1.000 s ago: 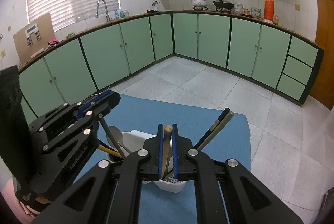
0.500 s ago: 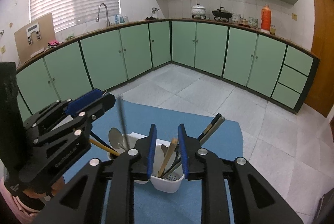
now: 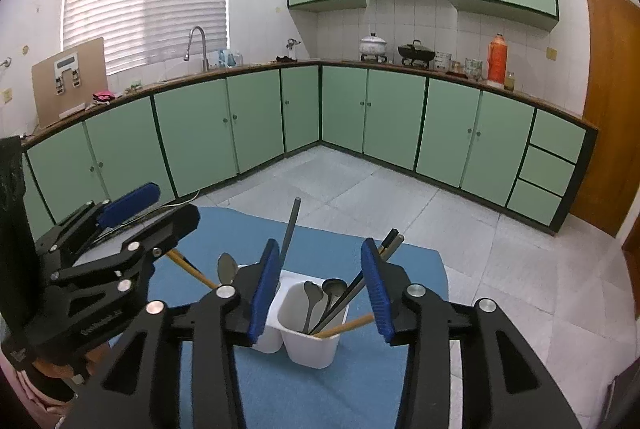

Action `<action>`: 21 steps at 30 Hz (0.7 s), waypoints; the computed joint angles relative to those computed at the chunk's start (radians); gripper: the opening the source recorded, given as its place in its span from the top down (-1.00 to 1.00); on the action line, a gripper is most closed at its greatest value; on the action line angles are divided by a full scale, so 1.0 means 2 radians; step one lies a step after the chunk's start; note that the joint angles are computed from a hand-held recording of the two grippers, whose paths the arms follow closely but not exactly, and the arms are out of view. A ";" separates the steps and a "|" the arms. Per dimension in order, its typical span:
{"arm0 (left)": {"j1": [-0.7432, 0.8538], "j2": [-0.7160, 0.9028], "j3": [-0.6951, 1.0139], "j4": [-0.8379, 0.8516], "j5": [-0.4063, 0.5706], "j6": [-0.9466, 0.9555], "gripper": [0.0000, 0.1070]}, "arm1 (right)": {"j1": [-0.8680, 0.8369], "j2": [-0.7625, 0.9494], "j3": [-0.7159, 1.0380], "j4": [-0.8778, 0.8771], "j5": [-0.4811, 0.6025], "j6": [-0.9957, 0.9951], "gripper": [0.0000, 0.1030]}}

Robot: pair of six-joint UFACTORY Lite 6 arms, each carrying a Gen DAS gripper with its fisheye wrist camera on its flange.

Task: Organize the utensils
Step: 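Raise both open grippers away from the holder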

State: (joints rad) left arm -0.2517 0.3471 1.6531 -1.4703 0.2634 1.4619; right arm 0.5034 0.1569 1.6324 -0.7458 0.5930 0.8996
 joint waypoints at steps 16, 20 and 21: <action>0.049 -0.249 -0.297 -0.214 0.033 0.239 -0.77 | 0.148 -0.195 -0.251 -0.246 0.074 0.302 -0.34; 0.061 -0.314 -0.358 -0.204 0.032 0.232 -0.80 | 0.207 -0.216 -0.283 -0.277 0.128 0.354 -0.46; 0.070 -0.329 -0.374 -0.194 0.039 0.224 -0.81 | 0.220 -0.221 -0.290 -0.282 0.139 0.364 -0.46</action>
State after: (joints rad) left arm -0.1113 -0.3112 0.9046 -1.8575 0.3412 1.9094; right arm 0.9427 -0.2852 1.0515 -1.3093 0.8711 1.6277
